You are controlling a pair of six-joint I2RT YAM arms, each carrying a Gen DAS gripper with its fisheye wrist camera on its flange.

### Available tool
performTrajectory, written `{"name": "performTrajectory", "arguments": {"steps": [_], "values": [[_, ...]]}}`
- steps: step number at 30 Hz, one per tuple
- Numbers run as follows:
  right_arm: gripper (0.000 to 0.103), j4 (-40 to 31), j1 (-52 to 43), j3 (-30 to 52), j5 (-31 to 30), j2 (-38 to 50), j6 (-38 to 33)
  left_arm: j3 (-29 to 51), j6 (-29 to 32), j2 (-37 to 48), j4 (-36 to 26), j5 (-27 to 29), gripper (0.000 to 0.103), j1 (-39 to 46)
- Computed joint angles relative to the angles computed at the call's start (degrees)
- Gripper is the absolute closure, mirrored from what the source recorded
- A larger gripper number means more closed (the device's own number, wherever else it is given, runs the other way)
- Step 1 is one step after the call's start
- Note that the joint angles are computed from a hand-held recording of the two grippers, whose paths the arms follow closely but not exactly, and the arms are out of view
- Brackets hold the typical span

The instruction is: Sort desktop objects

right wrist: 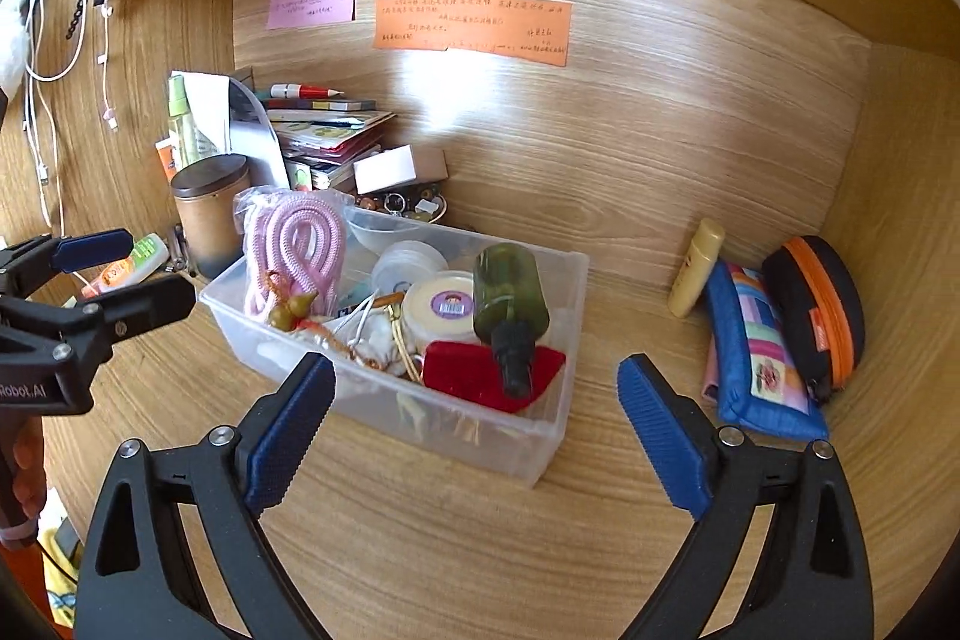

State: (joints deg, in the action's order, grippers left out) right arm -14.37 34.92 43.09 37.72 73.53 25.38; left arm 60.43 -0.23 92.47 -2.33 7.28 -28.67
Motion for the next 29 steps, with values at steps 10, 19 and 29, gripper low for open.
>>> {"name": "performTrajectory", "arguments": {"steps": [10,19,29], "values": [[0.0,-2.5,8.7,-3.8,8.8,-3.6,7.8,-5.9,-1.8,-2.8,3.7,-0.5,0.0,-0.6],[0.0,-4.5,10.5,-4.7,10.9,-2.9,12.5,-9.2,-1.8,-2.6,7.1,-2.1,0.0,-1.5],[0.0,-4.4,9.3,-4.7,10.1,-2.0,12.5,-10.4,0.0,-2.0,9.6,-3.7,0.0,-3.3]]}}
